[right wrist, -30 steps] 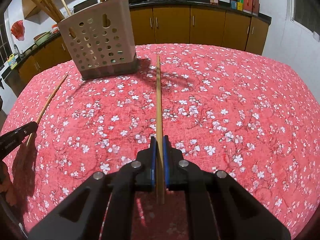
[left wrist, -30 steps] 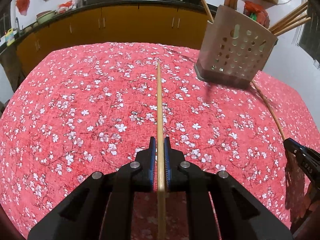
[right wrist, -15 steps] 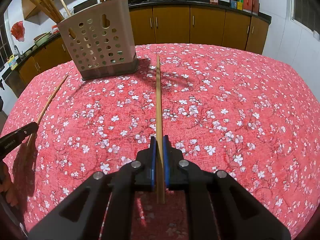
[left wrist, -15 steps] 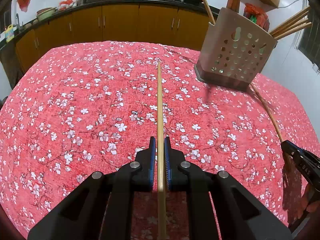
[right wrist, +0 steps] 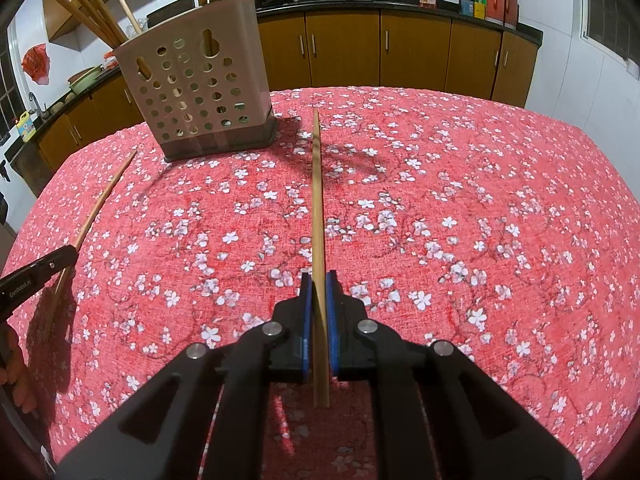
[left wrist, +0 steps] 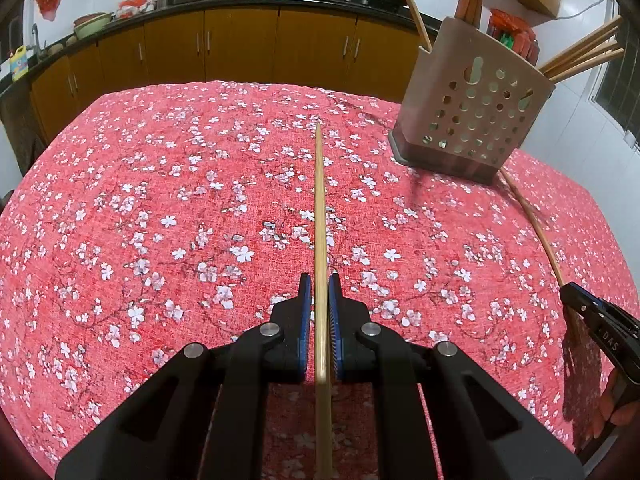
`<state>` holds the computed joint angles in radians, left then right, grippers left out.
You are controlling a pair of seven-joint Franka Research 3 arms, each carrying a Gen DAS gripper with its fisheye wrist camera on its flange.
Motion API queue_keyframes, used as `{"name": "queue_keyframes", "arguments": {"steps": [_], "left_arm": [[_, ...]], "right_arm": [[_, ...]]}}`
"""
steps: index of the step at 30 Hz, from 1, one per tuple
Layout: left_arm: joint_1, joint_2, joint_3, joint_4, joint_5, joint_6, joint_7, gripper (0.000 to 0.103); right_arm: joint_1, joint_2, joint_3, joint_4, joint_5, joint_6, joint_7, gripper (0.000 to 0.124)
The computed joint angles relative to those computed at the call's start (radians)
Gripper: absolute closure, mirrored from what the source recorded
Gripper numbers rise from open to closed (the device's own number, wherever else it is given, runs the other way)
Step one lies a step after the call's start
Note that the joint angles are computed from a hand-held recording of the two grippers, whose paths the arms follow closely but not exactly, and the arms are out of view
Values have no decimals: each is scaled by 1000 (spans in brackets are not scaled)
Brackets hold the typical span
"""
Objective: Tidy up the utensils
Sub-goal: 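Grasp the last chopstick with the right tool while the left tool grasps another, then lift the chopstick with the right tool while the left tool lifts its chopstick above the holder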
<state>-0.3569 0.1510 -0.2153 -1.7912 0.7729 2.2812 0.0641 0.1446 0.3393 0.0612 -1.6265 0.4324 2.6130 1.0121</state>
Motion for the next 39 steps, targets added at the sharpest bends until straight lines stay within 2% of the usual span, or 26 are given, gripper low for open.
{"name": "queue_keyframes", "arguments": {"steps": [5, 10, 18, 21, 31, 39], "left_arm": [[-22, 20, -11, 37, 0, -69, 48, 93], [-27, 13, -9, 26, -2, -55, 43, 93], [-32, 23, -7, 42, -4, -75, 64, 95], [-25, 0, -5, 20, -11, -56, 67, 95], [-14, -92, -25, 14, 142, -78, -4, 95], [3, -116, -42, 42, 222, -87, -29, 95]], "right_arm": [[-3, -13, 1, -18, 9, 2, -5, 116], [-4, -24, 0, -32, 17, 4, -8, 116], [-14, -23, 5, -22, 47, -18, -23, 116], [-32, -48, 21, -36, 111, -8, -65, 116], [-53, -141, 35, -42, 327, 101, -228, 116], [-53, -163, 33, -5, 463, 138, -353, 116]]}}
